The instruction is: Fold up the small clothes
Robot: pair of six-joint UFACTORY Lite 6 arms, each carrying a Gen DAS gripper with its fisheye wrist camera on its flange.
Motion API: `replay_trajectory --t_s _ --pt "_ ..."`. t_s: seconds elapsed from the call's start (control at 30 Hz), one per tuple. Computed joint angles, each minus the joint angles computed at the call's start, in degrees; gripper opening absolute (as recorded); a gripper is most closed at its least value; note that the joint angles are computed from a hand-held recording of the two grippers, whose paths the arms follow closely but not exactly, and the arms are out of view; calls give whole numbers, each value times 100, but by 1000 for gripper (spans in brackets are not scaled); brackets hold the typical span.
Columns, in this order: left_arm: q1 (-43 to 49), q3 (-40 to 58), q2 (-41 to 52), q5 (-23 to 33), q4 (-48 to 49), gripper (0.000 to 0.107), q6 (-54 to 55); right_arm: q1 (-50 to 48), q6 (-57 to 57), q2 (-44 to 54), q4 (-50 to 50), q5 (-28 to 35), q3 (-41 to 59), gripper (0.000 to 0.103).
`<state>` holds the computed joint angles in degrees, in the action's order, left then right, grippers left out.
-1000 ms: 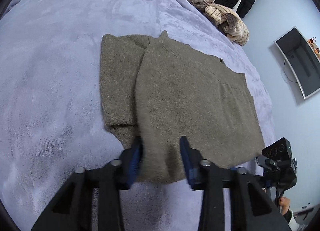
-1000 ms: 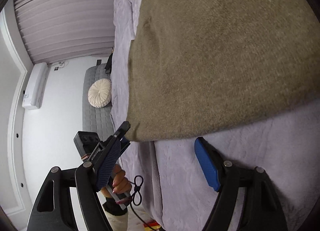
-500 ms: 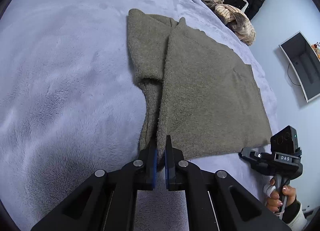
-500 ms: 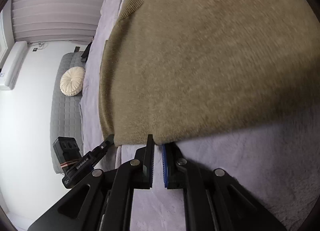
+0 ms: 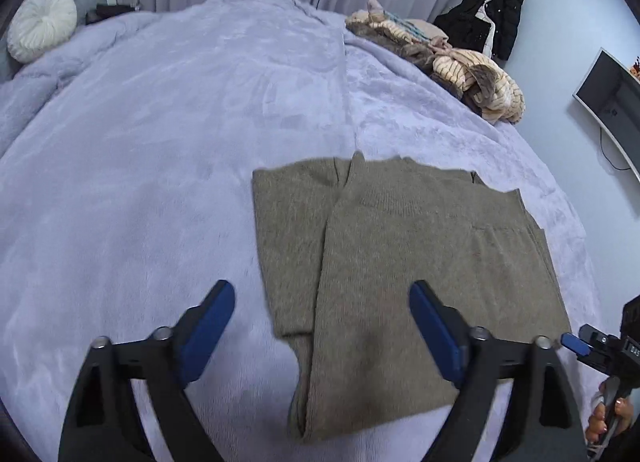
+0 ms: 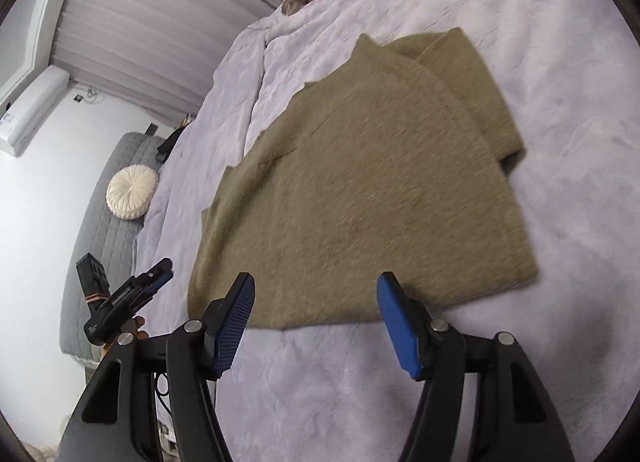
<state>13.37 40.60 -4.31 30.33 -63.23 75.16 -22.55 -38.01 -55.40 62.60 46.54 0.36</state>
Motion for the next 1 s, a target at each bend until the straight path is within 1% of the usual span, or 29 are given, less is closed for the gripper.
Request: replay_trajectory --t_s 0.03,0.07,0.1,0.17,0.2,0.23,0.27,0.3,0.33,0.37,0.4,0.43,0.47,0.5,0.53,0.57,0.6,0.63,0.67,0.7,0.73,0.77,0.83,0.9,0.97,1.0 --pt "-202 26 51 -184 -146 90 124 -126 -38 111 -1 -56 88 68" --pt "-446 167 191 -385 -52 90 9 -231 -135 225 38 -107 136 68" --pt "-718 449 447 -563 250 90 -347 -534 -472 478 184 -30 174 68" --pt "-1084 939 906 -700 716 90 -928 -899 -1168 1063 618 100 211 68" --pt "-1287 1251 1241 -882 997 90 -1306 -1033 -1442 1363 770 40 208 68" --pt "-1417 1496 1510 -997 1254 90 -1635 -927 -1818 1818 1130 -73 266 68" --pt "-1515 1812 1846 -998 1507 90 -1932 -751 -2015 2109 1437 -249 268 67" --pt "-1589 2178 2224 -926 1799 90 -2252 -811 -2281 2323 1607 -251 231 65" --pt "-1667 2545 2616 -899 2211 82 -2709 -870 -2566 2518 1789 -244 206 64" --pt "-1736 2862 2951 -844 2645 60 -3168 -942 -2671 2561 1822 -211 183 64" --pt "-1758 3296 3383 -600 2978 44 -3492 -1006 -2751 2583 1829 -159 164 64" --pt "-1765 3534 3624 -381 3070 14 -3582 -1017 -2892 2625 1909 -153 117 64" --pt "-1763 3534 3651 -378 2925 10 -3432 -1208 -3035 2680 1831 -61 88 64" --pt "-1798 3342 3499 -615 2865 10 -3315 -1228 -3059 2682 1807 -51 80 64" --pt "-1869 2974 3210 -1092 2774 10 -3125 -1316 -3113 2686 1727 -13 68 63" --pt "-1887 2723 3049 -1399 2489 10 -2785 -1323 -3139 2672 1698 -13 60 63" --pt "-1887 2565 2988 -1626 2310 10 -2541 -1307 -3184 2679 1699 -31 58 63" --pt "-1867 2564 3147 -1768 2370 10 -2533 -1247 -3271 2722 1767 -71 56 63" --pt "-1791 2726 3366 -1693 2274 10 -2402 -1233 -3384 2800 1820 -91 59 62" --pt "-1720 2757 3448 -1650 1937 10 -2063 -1212 -3463 2869 1872 -110 66 62" --pt "-1677 2708 3401 -1667 1694 14 -1875 -1201 -3411 2866 1835 -116 85 61" --pt "-1663 2647 3306 -1679 1691 15 -1926 -1186 -3307 2809 1772 -116 93 61" --pt "-1641 2484 2989 -1739 2158 16 -2514 -1030 -3037 2727 1678 -195 168 61" --pt "-1535 2281 2581 -1660 2165 16 -2543 -915 -2521 2422 1388 -205 194 62" --pt "-1372 2016 2106 -1468 1708 16 -1978 -991 -2036 1953 987 -77 233 62" --pt "-1287 1922 1918 -1276 1437 16 -1675 -1001 -1831 1683 835 -26 256 57"
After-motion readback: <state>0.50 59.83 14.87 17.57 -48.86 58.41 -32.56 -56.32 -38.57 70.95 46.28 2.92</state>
